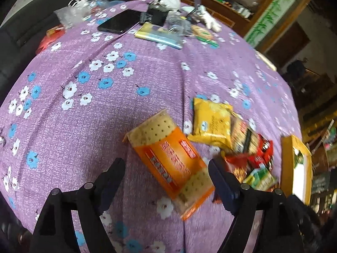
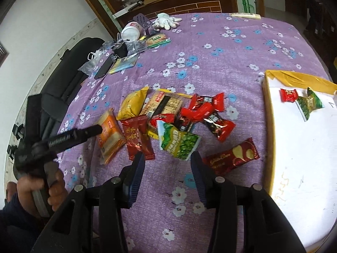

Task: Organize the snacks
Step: 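Grasp the orange cracker pack with the left gripper while the right grasps the red-brown bag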

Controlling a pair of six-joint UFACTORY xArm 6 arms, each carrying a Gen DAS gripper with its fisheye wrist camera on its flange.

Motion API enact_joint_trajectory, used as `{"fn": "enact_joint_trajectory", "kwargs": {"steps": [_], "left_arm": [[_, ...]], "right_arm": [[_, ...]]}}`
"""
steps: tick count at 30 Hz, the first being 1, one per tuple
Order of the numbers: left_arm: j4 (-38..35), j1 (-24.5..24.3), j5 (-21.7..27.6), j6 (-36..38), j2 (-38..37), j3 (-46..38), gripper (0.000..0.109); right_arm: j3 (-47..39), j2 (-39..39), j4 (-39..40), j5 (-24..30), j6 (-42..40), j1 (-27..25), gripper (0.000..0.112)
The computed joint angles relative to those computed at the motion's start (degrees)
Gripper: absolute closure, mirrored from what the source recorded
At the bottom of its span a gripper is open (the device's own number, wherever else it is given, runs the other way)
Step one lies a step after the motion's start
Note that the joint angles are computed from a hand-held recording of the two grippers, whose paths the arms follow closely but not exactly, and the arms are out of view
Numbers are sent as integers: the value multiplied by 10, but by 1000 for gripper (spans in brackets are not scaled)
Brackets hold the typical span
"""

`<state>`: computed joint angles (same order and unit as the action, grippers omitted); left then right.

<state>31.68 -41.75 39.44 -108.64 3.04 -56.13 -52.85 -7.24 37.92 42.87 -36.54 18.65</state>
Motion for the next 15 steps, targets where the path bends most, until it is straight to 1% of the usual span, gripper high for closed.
{"fn": "enact_joint_trajectory", "kwargs": {"steps": [1, 3, 6, 8, 10, 12, 14, 15], "left_arm": [[-17, 5, 6, 10, 8, -8, 24], [-39, 14, -1, 27, 24, -19, 24], [-57, 19, 21, 63, 56, -51, 24], [-64, 20, 41, 101, 77, -74, 24], [-46, 17, 49, 112, 85, -81, 24], [-25, 14, 42, 119, 80, -70, 25], [-5, 11, 29, 130, 69, -53, 30], [6, 9, 26, 140, 62, -42, 31]], "right_arm": [[2, -2, 0, 0, 0, -3, 68], [5, -4, 0, -1, 0, -10, 68], [7, -6, -1, -1, 1, -16, 68], [6, -5, -2, -3, 2, -16, 68], [7, -5, 0, -1, -5, -16, 68], [8, -7, 0, -1, -9, -12, 68], [7, -6, 2, 1, -13, -6, 68], [6, -4, 3, 2, -15, -2, 68]]}}
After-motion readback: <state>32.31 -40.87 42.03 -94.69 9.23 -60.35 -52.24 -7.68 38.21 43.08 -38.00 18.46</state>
